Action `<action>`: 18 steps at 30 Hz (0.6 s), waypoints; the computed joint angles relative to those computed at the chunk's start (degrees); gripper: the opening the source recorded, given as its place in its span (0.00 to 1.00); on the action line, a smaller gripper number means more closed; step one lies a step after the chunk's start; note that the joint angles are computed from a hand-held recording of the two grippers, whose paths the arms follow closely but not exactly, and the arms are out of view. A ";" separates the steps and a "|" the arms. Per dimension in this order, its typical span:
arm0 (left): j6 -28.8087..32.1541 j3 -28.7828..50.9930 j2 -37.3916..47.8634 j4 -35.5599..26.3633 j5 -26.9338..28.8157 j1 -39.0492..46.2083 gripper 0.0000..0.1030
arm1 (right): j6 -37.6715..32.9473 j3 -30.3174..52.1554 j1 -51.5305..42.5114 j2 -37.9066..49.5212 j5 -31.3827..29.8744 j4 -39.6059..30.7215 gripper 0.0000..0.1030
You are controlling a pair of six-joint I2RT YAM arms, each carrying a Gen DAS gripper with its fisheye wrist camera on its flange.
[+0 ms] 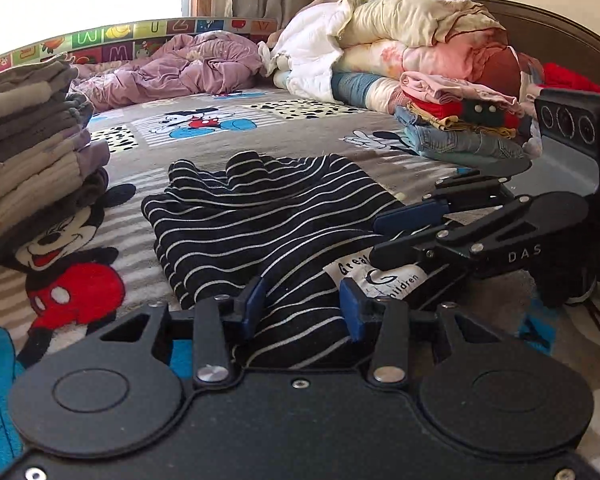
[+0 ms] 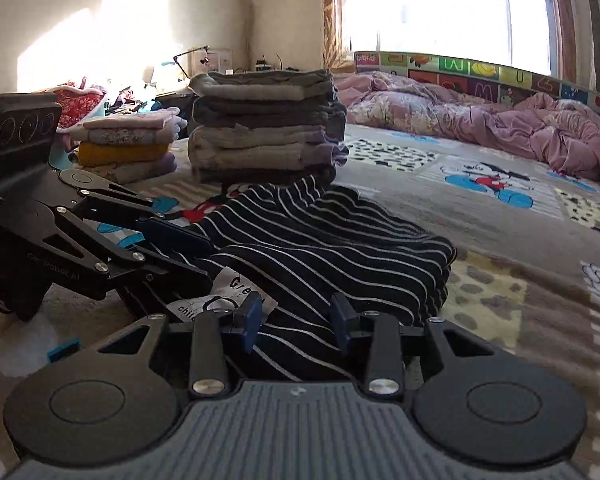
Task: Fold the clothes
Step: 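Open both grippers and release the folded garment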
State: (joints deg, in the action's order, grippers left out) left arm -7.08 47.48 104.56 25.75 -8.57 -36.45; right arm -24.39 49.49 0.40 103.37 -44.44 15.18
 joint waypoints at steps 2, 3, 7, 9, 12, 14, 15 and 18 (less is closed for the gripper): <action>-0.40 0.07 0.25 -0.19 -0.20 0.00 0.41 | 1.18 2.81 -0.84 2.63 -1.81 -2.81 0.37; -0.49 0.06 0.27 -0.29 -0.39 -0.06 0.41 | 1.02 2.60 -0.79 2.64 -1.72 -2.54 0.37; -1.35 -0.72 -1.82 -1.54 -0.66 -0.80 0.41 | -0.47 1.67 -0.66 0.80 -0.97 -4.53 0.38; -2.32 -1.67 -3.88 -0.60 -0.76 -0.57 0.41 | -1.43 1.18 -1.35 -1.44 -1.39 -7.03 0.38; -1.83 -2.46 -4.86 3.37 -4.24 -0.74 0.40 | 1.80 -2.08 -2.11 -4.87 -1.66 -1.78 0.42; -2.67 -2.12 -3.54 6.16 -5.23 0.34 0.39 | 1.85 -2.70 -0.90 -5.13 0.89 1.94 0.44; -2.84 -1.49 -2.49 6.70 -4.24 1.27 0.39 | 1.50 -2.50 -0.16 -4.83 2.27 3.35 0.44; -1.44 1.58 1.22 6.04 -1.79 3.40 0.39 | 2.00 -0.20 1.54 -1.75 3.70 6.42 0.45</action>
